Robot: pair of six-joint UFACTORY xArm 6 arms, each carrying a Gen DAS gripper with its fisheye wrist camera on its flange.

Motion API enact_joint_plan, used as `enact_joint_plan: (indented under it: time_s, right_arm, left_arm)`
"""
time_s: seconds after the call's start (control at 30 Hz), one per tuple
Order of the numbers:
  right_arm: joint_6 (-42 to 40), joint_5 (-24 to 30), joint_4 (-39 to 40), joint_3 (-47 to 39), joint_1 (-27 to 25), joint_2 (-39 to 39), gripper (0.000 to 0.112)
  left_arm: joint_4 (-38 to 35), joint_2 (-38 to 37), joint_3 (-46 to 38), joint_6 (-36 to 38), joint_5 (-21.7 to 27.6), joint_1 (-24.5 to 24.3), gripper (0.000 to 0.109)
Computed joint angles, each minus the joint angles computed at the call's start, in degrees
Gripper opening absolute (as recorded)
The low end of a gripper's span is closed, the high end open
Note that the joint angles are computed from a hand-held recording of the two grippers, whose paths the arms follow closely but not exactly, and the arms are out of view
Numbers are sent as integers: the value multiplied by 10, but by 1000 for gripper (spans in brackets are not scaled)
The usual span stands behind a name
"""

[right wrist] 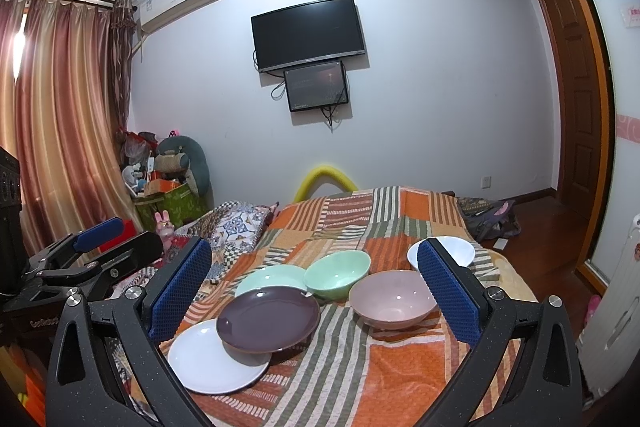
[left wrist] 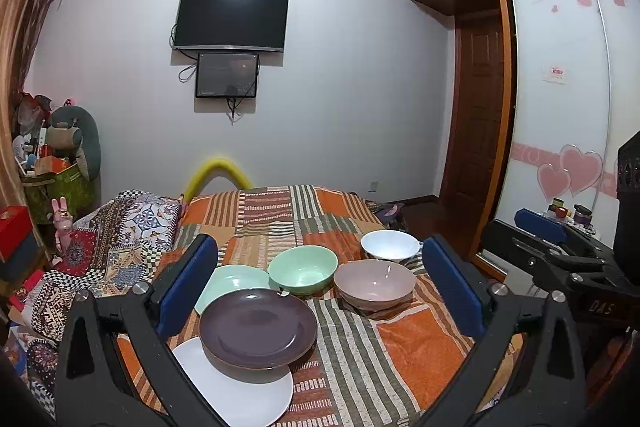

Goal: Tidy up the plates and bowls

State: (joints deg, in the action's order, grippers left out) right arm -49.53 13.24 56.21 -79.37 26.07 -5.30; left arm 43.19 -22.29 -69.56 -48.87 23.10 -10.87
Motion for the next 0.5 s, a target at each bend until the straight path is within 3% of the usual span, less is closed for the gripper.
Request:
enact_joint_plan:
  time_s: [0.37, 0.5]
  right_arm:
    - [43, 16, -39, -16, 3, 29, 102]
    - [84, 33, -82, -30, 2, 50, 91]
  left_arm:
    - [-63, 16, 5, 41, -3, 30, 103]
    - [-70, 17, 15, 50, 4, 48, 103]
